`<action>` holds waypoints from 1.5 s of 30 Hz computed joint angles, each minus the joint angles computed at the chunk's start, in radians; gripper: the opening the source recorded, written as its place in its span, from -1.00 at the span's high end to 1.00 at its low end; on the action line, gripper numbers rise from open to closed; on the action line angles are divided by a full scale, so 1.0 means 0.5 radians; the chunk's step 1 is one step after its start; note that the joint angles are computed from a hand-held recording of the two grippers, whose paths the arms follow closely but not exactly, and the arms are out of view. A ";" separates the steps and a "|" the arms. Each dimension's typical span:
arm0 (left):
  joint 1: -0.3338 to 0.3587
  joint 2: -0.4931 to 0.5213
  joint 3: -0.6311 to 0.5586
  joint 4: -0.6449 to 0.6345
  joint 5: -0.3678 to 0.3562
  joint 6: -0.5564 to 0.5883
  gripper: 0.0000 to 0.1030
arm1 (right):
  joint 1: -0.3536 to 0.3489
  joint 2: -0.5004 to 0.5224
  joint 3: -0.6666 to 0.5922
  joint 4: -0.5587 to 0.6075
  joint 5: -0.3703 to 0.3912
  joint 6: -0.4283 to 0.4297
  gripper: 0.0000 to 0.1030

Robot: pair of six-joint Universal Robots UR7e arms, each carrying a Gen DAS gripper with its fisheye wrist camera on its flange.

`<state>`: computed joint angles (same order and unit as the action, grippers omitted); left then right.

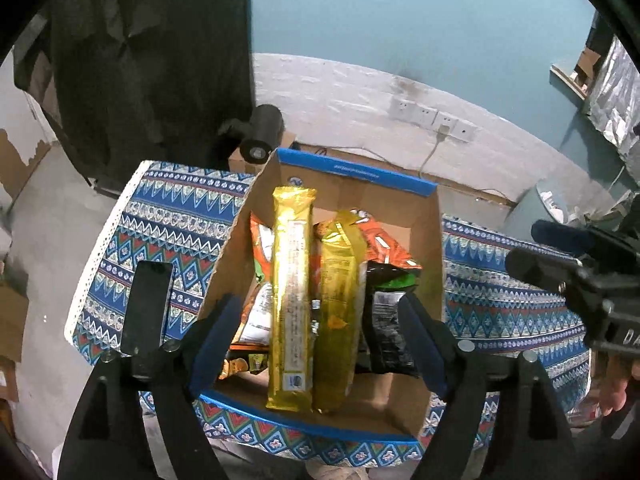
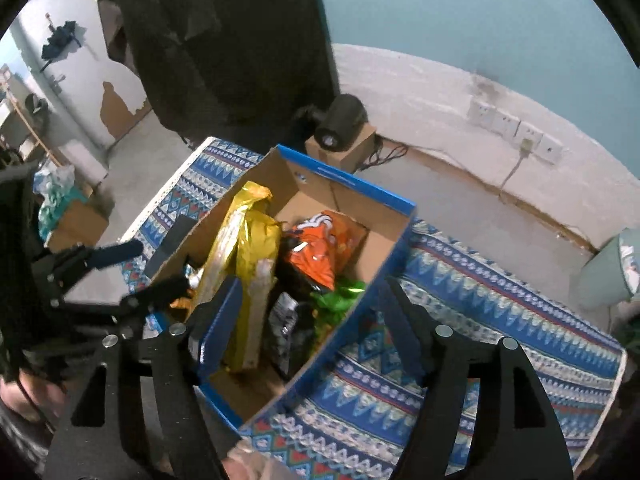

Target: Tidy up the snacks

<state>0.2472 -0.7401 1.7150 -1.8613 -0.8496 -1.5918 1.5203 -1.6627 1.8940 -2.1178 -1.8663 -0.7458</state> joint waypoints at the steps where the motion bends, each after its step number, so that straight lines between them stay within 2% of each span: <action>1: -0.011 0.009 -0.018 0.009 0.003 0.008 -0.60 | -0.010 -0.027 0.006 0.005 0.006 -0.025 -0.40; 3: -0.029 0.031 -0.062 0.047 0.007 0.022 -0.67 | -0.030 -0.080 0.015 0.018 0.019 -0.071 -0.40; 8: -0.079 0.098 -0.193 0.214 0.052 0.028 -0.69 | -0.079 -0.176 0.018 0.035 0.077 -0.142 -0.49; 18: -0.152 0.221 -0.427 0.545 0.192 -0.023 -0.83 | -0.198 -0.289 0.022 0.046 0.139 -0.236 -0.49; 26: -0.152 0.267 -0.479 0.564 0.189 0.022 -0.83 | -0.258 -0.322 0.000 0.077 0.177 -0.262 -0.49; 45: -0.137 0.328 -0.544 0.592 0.162 0.066 -0.83 | -0.296 -0.307 -0.033 0.100 0.175 -0.254 -0.49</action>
